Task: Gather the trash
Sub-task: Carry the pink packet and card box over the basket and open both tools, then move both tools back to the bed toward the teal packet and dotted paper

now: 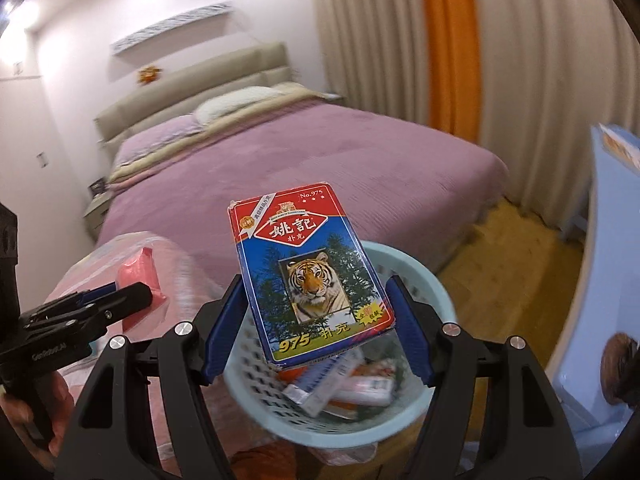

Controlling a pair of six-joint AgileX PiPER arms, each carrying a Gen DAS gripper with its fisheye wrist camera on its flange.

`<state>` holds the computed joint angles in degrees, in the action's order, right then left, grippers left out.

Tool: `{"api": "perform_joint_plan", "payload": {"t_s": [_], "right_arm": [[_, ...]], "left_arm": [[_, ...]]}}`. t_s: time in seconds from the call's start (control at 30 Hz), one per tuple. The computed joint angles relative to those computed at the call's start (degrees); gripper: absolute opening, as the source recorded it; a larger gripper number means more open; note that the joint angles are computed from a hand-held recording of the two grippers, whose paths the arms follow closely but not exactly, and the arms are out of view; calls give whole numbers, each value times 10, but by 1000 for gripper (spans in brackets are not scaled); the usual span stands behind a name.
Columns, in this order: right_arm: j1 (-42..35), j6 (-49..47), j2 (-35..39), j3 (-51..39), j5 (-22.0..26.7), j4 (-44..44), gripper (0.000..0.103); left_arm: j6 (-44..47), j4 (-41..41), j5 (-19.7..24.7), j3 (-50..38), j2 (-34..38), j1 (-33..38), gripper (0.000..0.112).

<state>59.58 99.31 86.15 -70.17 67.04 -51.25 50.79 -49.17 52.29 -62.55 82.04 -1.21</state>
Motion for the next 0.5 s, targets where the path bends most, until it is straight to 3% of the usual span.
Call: {"api": "perform_joint_plan", "payload": {"t_s": [0.17, 0.23, 0.27, 0.3, 0.5], "right_arm": [[-28, 26, -33, 62, -5, 33, 67], [-39, 21, -30, 66, -8, 47, 68], [-49, 12, -29, 68, -13, 57, 69], [-64, -5, -22, 67, -18, 76, 73], [-68, -2, -2, 72, -53, 92, 75]], "left_arm": [[1, 4, -31, -2, 34, -59, 52], [19, -10, -28, 8, 36, -62, 61], [27, -17, -30, 12, 36, -60, 74], [31, -22, -41, 25, 28, -60, 78], [91, -74, -9, 68, -12, 26, 78]]}}
